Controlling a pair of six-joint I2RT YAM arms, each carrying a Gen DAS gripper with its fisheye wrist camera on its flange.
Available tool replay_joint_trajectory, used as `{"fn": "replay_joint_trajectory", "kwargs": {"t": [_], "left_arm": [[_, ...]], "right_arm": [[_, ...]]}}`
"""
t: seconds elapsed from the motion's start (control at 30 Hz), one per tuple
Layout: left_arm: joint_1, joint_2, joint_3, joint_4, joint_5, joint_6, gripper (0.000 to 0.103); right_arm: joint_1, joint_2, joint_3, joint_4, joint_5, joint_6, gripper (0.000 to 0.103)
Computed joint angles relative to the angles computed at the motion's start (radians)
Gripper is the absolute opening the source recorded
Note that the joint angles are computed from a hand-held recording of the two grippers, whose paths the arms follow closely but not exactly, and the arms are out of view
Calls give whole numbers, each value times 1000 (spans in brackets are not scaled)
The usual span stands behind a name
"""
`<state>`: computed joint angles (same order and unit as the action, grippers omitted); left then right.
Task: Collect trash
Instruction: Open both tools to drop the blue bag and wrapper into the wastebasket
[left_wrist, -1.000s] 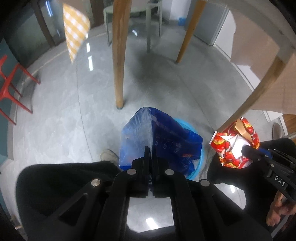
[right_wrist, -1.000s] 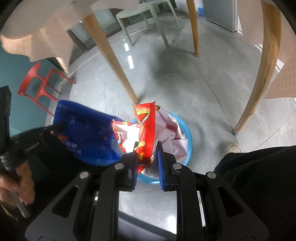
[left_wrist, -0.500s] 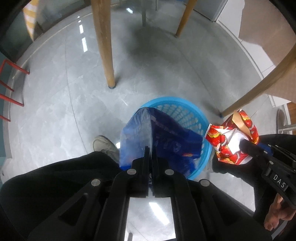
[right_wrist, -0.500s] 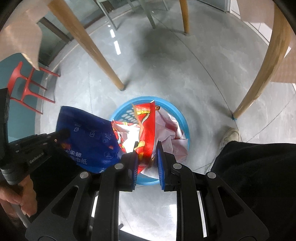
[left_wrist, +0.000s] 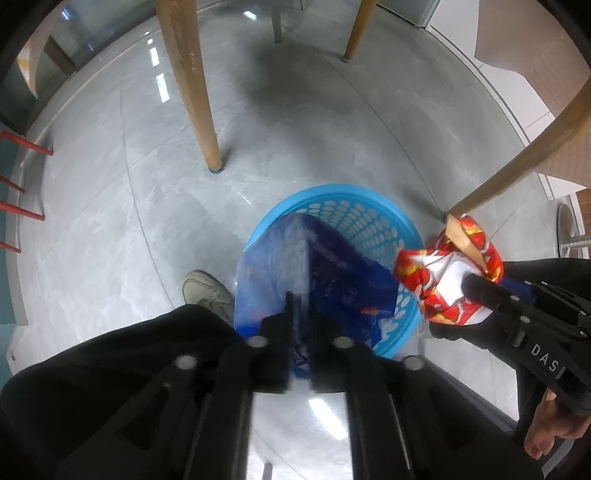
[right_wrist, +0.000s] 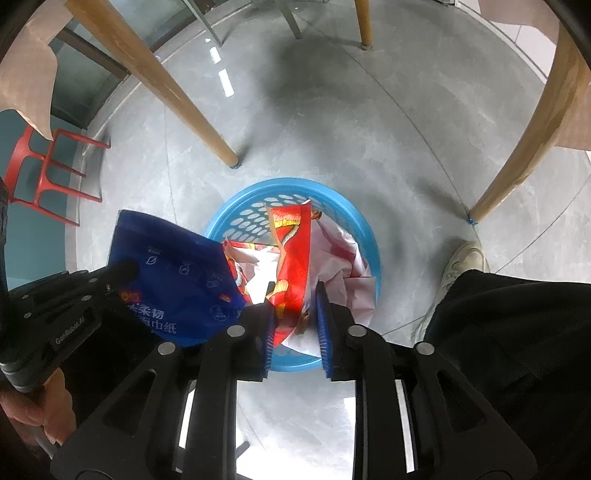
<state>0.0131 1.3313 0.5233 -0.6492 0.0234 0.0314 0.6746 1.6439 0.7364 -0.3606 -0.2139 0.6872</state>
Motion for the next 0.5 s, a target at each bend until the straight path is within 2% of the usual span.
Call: {"fn": "replay_joint_trajectory", "kwargs": {"t": [0.07,0.13,0.33,0.5], "left_arm": [[-11,5,0,6,-6,7,17],[-26,5,-1,9,-15,0,17],[-29,-26,-4,3,-27,-3,17],[-6,-147,-9,-77,-9,17,18]], "right_arm": [[-1,13,3,5,-8,0,28],[-6,29,3,19,-35,-2,35],[3,31,2,19,-51,-15,39],[21,-53,-16,-11,-29,3,40]]}}
